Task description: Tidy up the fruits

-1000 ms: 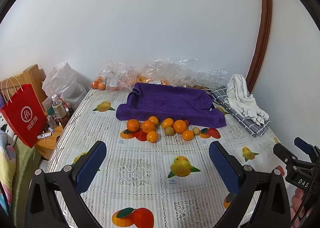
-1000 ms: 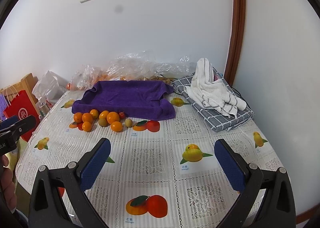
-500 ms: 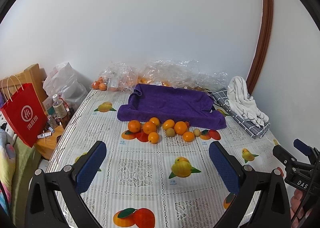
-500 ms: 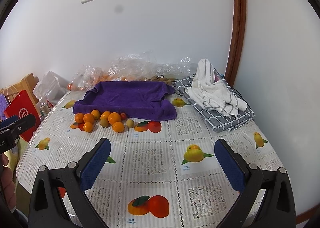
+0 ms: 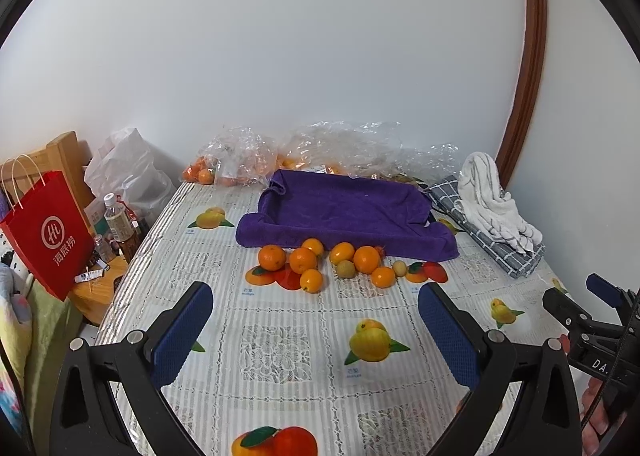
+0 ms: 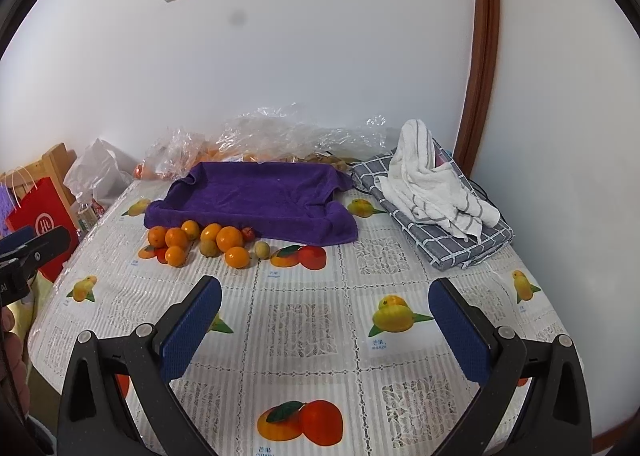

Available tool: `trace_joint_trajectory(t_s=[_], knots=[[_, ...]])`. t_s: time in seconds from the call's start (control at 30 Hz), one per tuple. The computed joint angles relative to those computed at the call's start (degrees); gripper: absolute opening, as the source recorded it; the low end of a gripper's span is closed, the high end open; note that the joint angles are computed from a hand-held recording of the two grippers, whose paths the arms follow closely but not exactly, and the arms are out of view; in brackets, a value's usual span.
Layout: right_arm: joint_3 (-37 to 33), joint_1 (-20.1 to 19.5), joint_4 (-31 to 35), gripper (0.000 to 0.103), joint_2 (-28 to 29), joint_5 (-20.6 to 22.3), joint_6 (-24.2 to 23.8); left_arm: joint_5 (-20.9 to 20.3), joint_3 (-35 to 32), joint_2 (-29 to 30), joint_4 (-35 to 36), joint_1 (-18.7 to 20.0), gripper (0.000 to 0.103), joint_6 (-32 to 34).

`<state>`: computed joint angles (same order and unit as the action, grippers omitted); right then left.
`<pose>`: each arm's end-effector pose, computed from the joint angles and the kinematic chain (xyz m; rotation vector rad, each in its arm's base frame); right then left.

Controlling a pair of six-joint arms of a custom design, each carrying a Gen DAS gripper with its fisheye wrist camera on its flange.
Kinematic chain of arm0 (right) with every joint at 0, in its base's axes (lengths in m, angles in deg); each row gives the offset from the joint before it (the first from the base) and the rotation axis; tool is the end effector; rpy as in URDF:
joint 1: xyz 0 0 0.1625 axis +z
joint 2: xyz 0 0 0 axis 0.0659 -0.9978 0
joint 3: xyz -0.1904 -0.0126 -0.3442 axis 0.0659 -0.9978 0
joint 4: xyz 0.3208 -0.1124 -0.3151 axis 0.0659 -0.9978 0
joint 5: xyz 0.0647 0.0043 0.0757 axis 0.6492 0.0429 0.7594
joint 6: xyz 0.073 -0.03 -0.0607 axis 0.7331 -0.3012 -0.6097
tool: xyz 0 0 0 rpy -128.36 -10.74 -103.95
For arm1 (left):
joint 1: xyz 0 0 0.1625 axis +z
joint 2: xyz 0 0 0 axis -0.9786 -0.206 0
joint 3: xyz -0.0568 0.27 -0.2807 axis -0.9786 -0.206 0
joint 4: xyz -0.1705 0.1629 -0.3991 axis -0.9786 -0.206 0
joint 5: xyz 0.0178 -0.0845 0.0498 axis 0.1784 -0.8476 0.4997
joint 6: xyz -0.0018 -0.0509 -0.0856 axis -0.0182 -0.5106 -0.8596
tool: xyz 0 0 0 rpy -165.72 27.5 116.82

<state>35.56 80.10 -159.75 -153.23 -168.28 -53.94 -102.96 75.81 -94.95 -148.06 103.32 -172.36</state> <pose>0.0590 -0.5583 0.4334 0.8648 -2.3198 0.8785 -0.4648 -0.4695 0.0556 -0.0039 2.0150 -1.2113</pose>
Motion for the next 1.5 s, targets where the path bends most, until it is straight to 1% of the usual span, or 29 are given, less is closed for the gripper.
trace_joint_trajectory(t_s=[0.1,0.23,0.37,0.47,0.63,0.7,0.73,0.77,0.8,0.83,0.9,0.93,0.97,1.0,1.03,1.07,1.17,1.2,1.27,1.37,1.43,1.5], knots=[[-0.4,0.1,0.3,0.102,1.4,-0.6,0.3,0.3,1.2,-0.2,-2.2,0.8,0.103,1.4],[-1.0,-0.1,-0.4,0.102,3.8,-0.2,1.0,-0.4,3.6,-0.5,-9.2,2.3,0.103,7.8],[-1.3,-0.4,-2.0,0.102,6.3,0.5,1.4,-0.6,5.2,-0.6,-11.5,3.8,0.103,10.0],[-1.8,0.0,-3.4,0.102,8.6,-0.3,1.6,0.0,6.0,-0.6,-12.4,5.0,0.103,10.7],[-3.0,0.5,-3.9,0.101,12.0,-1.2,0.8,1.3,8.8,-1.6,-18.0,6.8,0.103,14.5],[-3.9,0.8,-3.6,0.097,13.7,-2.3,0.5,0.8,9.3,-2.2,-18.7,7.6,0.1,15.1],[-4.4,1.1,-3.2,0.096,14.6,-3.1,0.2,0.6,9.3,-2.3,-18.7,8.0,0.096,15.3],[-5.0,1.3,-2.7,0.092,15.7,-4.1,-0.4,0.3,9.1,-2.6,-17.4,8.5,0.092,14.7],[-5.5,1.5,-2.2,0.088,16.6,-5.0,-1.2,0.2,8.7,-2.7,-15.1,9.0,0.09,13.5],[-5.8,1.8,-2.4,0.086,17.5,-6.0,-2.0,0.2,7.9,-2.8,-11.2,9.5,0.089,11.1],[-6.1,2.0,-4.3,0.085,19.2,-6.4,-3.2,0.2,7.0,-2.8,-7.4,10.2,0.089,9.1],[-6.3,2.0,-4.8,0.085,19.9,-6.3,-3.4,-0.2,7.2,-3.2,-7.9,10.7,0.089,10.2],[-6.9,1.9,-4.9,0.081,20.9,-6.4,-3.2,-0.9,7.5,-3.5,-9.4,11.1,0.089,11.8],[-7.5,1.9,-4.2,0.075,21.6,-6.6,-2.9,-1.9,7.8,-3.8,-11.2,11.5,0.089,13.6],[-8.7,1.9,-2.9,0.072,22.5,-7.0,-2.3,-2.8,8.6,-4.4,-13.8,12.0,0.089,15.6],[-10.1,1.9,-1.0,0.069,23.6,-7.3,-1.3,-3.2,9.0,-4.7,-14.8,12.3,0.089,16.2],[-13.1,1.9,1.6,0.064,26.2,-7.7,-0.1,-4.0,10.0,-5.6,-17.0,13.1,0.089,17.7],[-13.9,2.0,2.0,0.06,26.9,-8.0,0.1,-4.3,10.6,-6.0,-18.8,13.4,0.089,18.7],[-16.2,2.1,4.2,0.055,28.6,-8.2,1.2,-4.9,11.2,-6.3,-21.7,13.9,0.089,20.3],[-18.5,2.2,6.8,0.054,30.3,-7.7,3.0,-6.1,11.6,-6.6,-25.7,14.5,0.088,23.1],[-19.8,2.2,8.4,0.053,31.2,-7.1,4.0,-6.3,11.4,-6.7,-26.5,14.8,0.088,24.1],[-20.8,2.5,9.4,0.048,32.0,-7.0,4.5,-6.2,11.1,-6.8,-26.8,14.9,0.088,24.8]])
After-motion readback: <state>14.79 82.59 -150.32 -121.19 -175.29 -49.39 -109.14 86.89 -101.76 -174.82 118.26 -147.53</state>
